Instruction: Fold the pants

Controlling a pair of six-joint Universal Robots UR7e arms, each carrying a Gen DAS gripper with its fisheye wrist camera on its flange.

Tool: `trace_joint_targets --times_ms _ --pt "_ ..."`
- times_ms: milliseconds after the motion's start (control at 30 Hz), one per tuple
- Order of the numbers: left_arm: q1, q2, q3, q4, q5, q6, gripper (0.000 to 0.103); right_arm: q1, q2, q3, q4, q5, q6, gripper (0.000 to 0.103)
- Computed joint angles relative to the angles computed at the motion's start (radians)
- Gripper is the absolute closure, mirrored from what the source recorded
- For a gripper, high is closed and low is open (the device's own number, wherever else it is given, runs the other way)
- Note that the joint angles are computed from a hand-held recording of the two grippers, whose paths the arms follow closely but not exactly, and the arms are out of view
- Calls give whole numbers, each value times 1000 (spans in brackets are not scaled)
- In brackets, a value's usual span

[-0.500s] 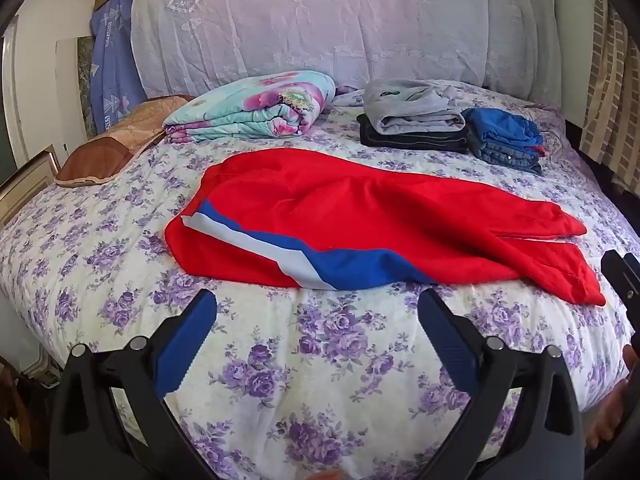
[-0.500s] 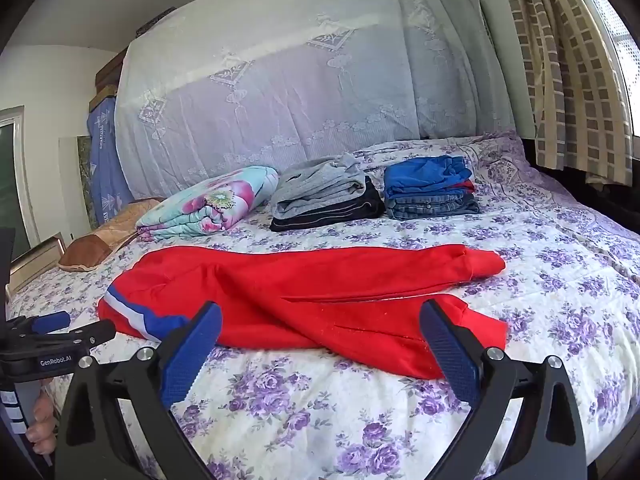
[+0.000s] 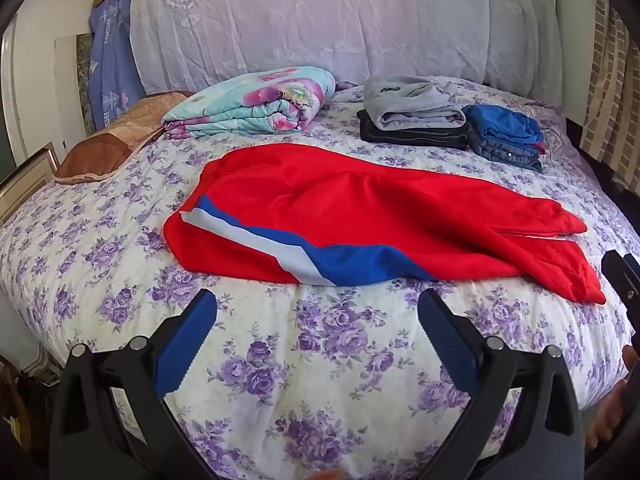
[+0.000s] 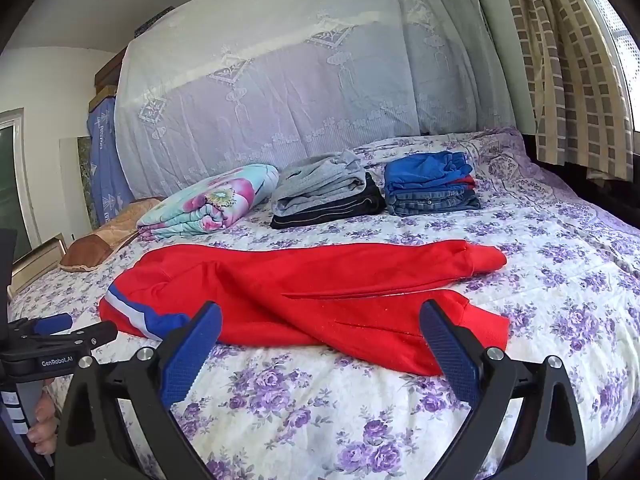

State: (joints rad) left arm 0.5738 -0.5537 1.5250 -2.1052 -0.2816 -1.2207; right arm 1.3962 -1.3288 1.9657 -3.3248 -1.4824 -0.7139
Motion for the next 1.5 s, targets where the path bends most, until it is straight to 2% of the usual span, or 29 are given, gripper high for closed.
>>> trace_joint_targets --times_ms 633,1500 --pt "5 2 14 -46 -16 20 5 -3 8 13 -9 -4 7 4" --pt "9 6 17 -46 -37 9 5 -12 13 6 13 -8 17 4"
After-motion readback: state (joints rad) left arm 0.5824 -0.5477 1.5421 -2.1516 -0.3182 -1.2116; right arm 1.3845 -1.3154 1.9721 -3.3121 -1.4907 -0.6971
